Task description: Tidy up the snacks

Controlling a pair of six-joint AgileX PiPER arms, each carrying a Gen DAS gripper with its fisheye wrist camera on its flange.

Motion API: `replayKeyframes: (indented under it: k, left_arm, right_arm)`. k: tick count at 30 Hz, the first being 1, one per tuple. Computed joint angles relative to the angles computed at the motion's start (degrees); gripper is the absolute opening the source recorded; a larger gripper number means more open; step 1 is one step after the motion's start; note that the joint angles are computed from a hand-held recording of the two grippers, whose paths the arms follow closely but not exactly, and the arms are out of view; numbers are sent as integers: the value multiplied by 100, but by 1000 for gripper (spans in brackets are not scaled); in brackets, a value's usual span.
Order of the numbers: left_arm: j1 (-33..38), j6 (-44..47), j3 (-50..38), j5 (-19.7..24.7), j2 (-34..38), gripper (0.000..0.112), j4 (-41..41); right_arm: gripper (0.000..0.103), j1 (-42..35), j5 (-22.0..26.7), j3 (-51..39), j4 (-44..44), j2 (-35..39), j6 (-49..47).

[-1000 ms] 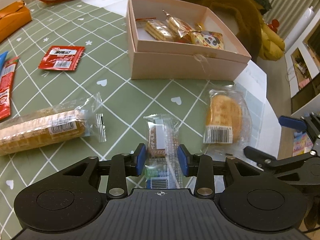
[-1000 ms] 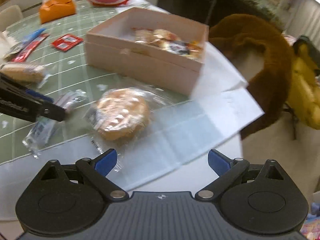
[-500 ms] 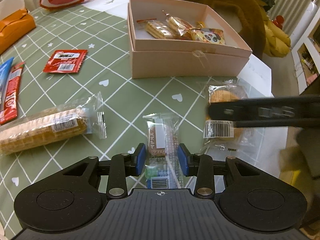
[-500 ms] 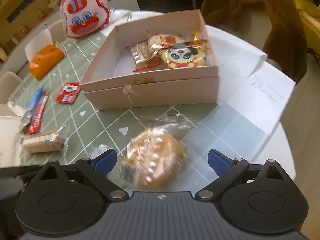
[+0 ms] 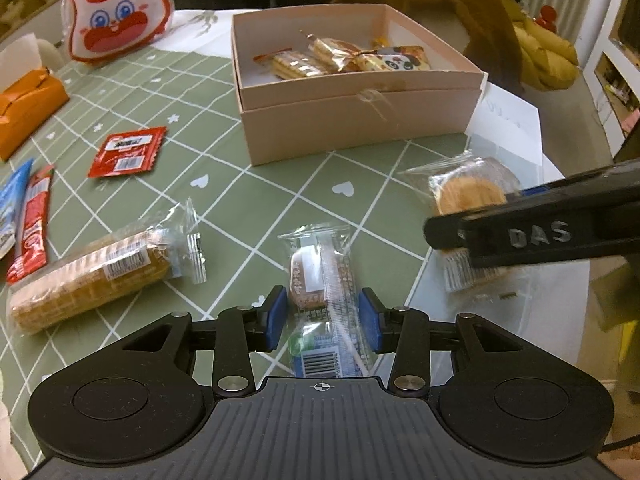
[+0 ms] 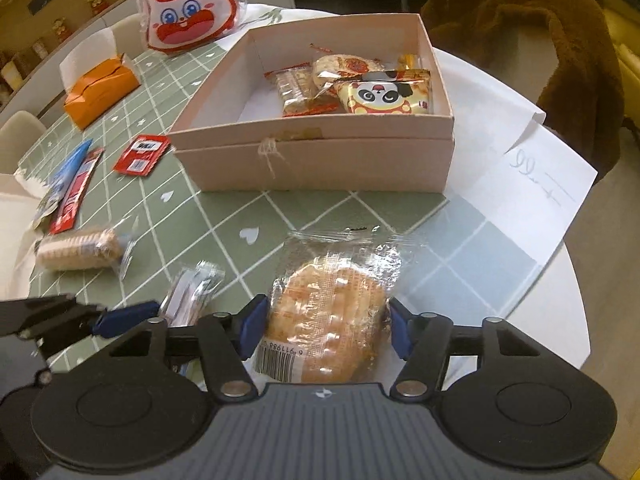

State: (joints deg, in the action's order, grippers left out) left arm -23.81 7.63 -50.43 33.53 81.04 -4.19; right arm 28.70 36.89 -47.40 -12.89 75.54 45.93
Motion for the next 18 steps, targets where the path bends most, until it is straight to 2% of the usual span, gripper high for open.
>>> replayKeyframes:
  k: [3,6,9,12,16,18]
  left_arm:
    - [198,290,-116,193,33,40,-432]
    - [556,973,-268,445,-87,39,-1273]
    - [1008,1764,-878,681,-334,39,-2192]
    - [1422,2129,-2131,973,-132,40,-2851]
    - [1446,1529,-4164,1518,833,41,-2581]
    - [1427,1269,-4827,1766,1339,41,-2552]
  right_arm:
    - [59,-11,58,48,97,-227,-156]
    - [59,-110,178,-55,204,-464,-332]
    - [59,-386,344,-464,394,-778,-867]
    - [59,-875,676,-1433,580,-788,-1606]
    - [59,-1824,1279,-3326,1420,-34,-2795]
    - [59,-2187,1570,-4215,1756,517,-3172]
